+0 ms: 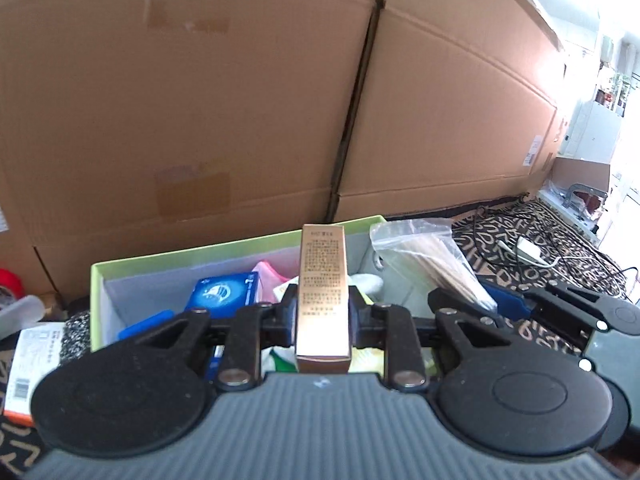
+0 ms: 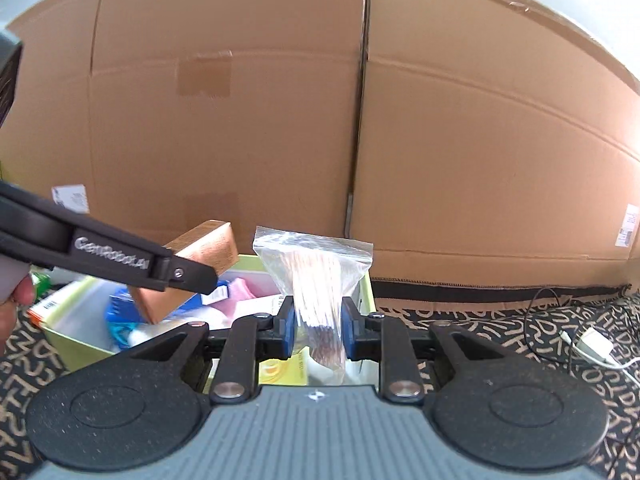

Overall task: Organize objects
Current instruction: 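Carry the brown box and swab bag into the shoebox and open both tools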

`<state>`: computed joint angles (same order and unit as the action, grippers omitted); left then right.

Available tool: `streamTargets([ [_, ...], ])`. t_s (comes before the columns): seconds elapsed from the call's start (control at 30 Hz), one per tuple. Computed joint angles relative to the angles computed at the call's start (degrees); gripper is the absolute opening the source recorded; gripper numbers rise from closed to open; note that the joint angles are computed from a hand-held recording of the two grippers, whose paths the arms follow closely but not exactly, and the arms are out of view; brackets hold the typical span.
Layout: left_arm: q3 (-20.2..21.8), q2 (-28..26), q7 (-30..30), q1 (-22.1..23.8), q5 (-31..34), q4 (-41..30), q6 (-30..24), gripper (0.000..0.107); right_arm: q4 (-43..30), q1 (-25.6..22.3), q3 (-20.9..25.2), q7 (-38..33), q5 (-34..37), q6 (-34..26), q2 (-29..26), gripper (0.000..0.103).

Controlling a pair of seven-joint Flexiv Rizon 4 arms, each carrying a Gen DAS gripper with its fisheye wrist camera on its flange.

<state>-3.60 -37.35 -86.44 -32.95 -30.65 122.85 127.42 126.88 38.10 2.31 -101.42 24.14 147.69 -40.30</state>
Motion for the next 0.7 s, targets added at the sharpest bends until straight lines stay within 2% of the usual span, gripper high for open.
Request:
streamTargets([
  [0.2,0.6,-3.3,0.8,1.2,-0.6,-4.4,-3.4,0.023,-3.6,-1.2,-1.4,-0.3,-2.9,-4.2,-2.5,0.026],
  [0.27,0.7,-4.4,0.5,1.7,0.2,-5.1,-3.4,0.023,-4.9,-0.7,-2.3,-0.8,-3.1,-5.4,-3.4,0.026],
  [0.3,1.0,-5.0,0.4,1.6,0.6,-5.4,-2.5,0.027,-5.2,-0.6,-2.6,-1.4,-3.4,-5.4,-4.0,0.03],
  [0.33,1.2,-5.6,0.5,1.6,1.2,-5.6,-1.5,0.033,-5.7,0.1,-3.3,-2.2,-3.0,-5.6,-4.4,0.035],
  [0.37,1.4,-6.1,0.8,1.6,1.3,-6.1,-1.1,0.049,-6.1,0.8,-3.9,-3.1,-2.3,-5.8,-4.9,0.054],
  [0.4,1.5,-6.5,0.9,1.4,1.3,-6.1,0.1,0.056,-6.5,1.3,-4.3,-3.7,-1.6,-5.3,-5.4,0.068],
  [0.47,1.7,-6.8,1.8,0.8,1.2,-5.9,1.8,0.057,-6.1,-0.3,-2.9,-3.2,-3.9,-3.1,-6.1,0.07],
  [0.53,1.2,-6.6,2.4,0.8,1.1,-5.4,2.5,0.064,-6.2,0.9,-3.4,-4.0,-1.9,-3.9,-5.9,0.071],
  [0.6,1.3,-6.1,2.6,-0.2,-0.8,-4.5,4.1,0.087,-5.6,0.9,-3.2,-4.2,-1.6,-3.6,-5.5,0.071],
  [0.63,1.6,-6.2,2.8,-1.2,-2.2,-4.3,5.7,0.092,-5.1,0.8,-3.0,-4.2,-1.4,-3.1,-5.1,0.071],
  [0.67,1.8,-6.3,3.3,-2.4,-3.7,-3.9,7.8,0.103,-4.4,0.6,-2.6,-4.1,-1.3,-2.2,-4.8,0.071],
  [0.7,1.9,-6.1,3.9,-3.3,-5.3,-3.3,9.8,0.103,-4.0,0.7,-2.4,-4.1,-1.0,-1.9,-4.1,0.072],
])
